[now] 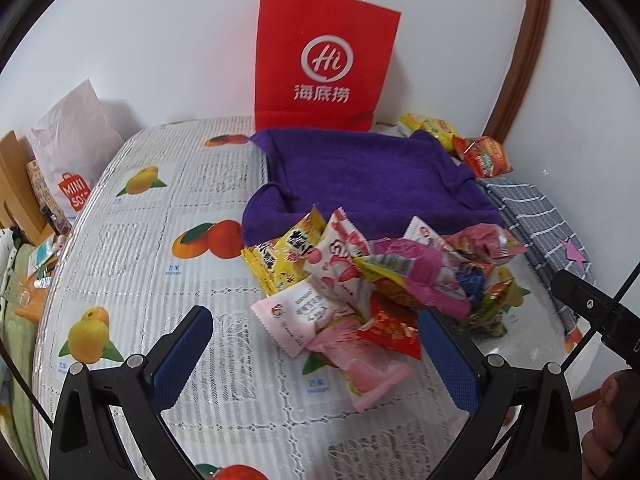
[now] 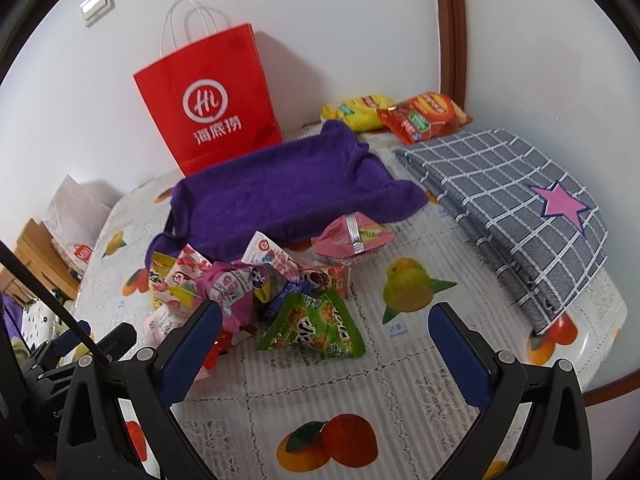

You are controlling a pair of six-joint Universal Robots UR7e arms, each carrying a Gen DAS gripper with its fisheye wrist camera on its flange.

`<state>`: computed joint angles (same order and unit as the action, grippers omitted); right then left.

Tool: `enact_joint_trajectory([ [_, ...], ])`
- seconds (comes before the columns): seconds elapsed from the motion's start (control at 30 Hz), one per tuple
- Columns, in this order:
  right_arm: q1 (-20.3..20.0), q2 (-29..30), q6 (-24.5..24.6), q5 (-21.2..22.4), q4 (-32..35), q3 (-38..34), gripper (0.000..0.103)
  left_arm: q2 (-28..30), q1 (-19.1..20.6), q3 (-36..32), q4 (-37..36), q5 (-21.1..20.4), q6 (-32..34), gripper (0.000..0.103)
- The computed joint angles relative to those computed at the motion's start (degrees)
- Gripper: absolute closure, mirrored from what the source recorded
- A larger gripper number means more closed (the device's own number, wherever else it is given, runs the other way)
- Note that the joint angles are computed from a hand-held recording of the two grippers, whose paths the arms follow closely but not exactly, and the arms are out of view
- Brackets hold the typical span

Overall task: Organize snacks
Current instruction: 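Grasp the pink-white packet with the left tool while the right tool grasps the green packet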

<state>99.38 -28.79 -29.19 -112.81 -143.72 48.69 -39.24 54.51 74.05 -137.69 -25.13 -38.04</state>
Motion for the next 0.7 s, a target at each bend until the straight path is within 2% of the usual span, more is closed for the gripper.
enact_joint_trajectory([
  [0.7, -0.2, 8.9, 0.8, -3.2, 6.9, -11.2, 0.005, 0.9, 4.0, -1.8, 1.0, -2.8, 0.7, 0.0],
])
